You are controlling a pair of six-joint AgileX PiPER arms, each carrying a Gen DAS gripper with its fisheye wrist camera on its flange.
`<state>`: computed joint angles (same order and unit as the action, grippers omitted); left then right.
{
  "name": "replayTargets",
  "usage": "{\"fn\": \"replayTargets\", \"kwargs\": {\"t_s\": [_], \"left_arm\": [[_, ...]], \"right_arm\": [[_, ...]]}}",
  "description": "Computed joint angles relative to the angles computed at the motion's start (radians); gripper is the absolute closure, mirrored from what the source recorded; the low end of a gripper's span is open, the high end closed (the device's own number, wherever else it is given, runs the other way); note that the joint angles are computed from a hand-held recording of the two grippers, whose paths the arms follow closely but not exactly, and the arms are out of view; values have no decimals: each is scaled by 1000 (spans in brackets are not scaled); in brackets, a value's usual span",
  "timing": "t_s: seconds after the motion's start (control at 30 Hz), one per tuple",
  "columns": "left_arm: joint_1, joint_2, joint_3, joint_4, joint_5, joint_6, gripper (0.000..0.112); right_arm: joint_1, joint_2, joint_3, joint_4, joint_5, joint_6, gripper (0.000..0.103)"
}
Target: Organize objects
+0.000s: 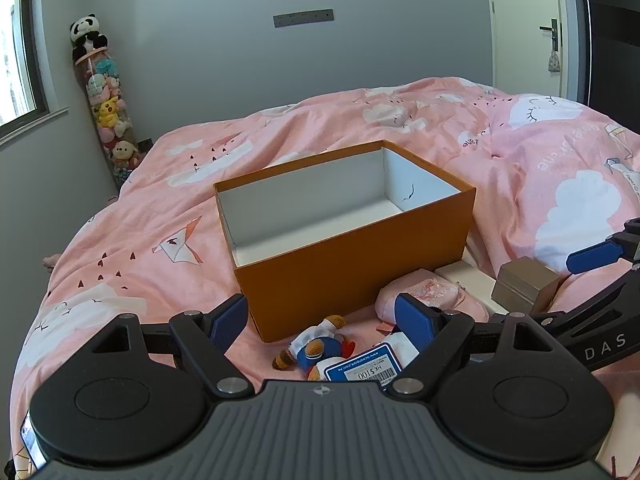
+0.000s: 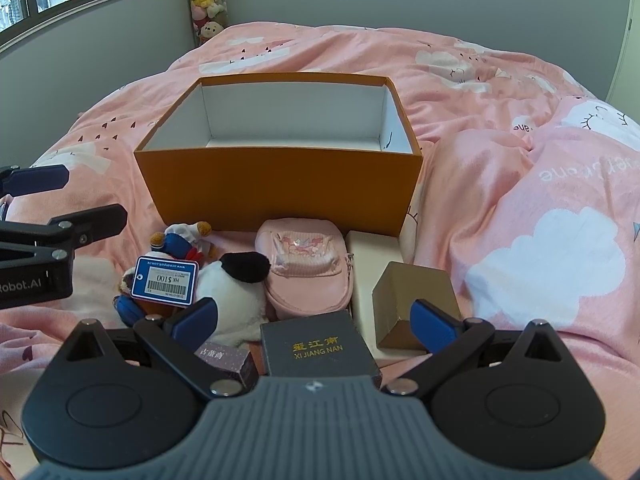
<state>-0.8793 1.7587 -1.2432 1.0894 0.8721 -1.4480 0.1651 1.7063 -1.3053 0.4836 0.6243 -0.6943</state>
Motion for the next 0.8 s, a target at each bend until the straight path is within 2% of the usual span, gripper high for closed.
{"fn": "replayTargets", "kwargs": {"t_s": [0.8], "left_arm": [[5, 4, -9, -34, -22, 39, 15]], "right_arm": [[4, 4, 4, -6, 2, 5, 1]]}}
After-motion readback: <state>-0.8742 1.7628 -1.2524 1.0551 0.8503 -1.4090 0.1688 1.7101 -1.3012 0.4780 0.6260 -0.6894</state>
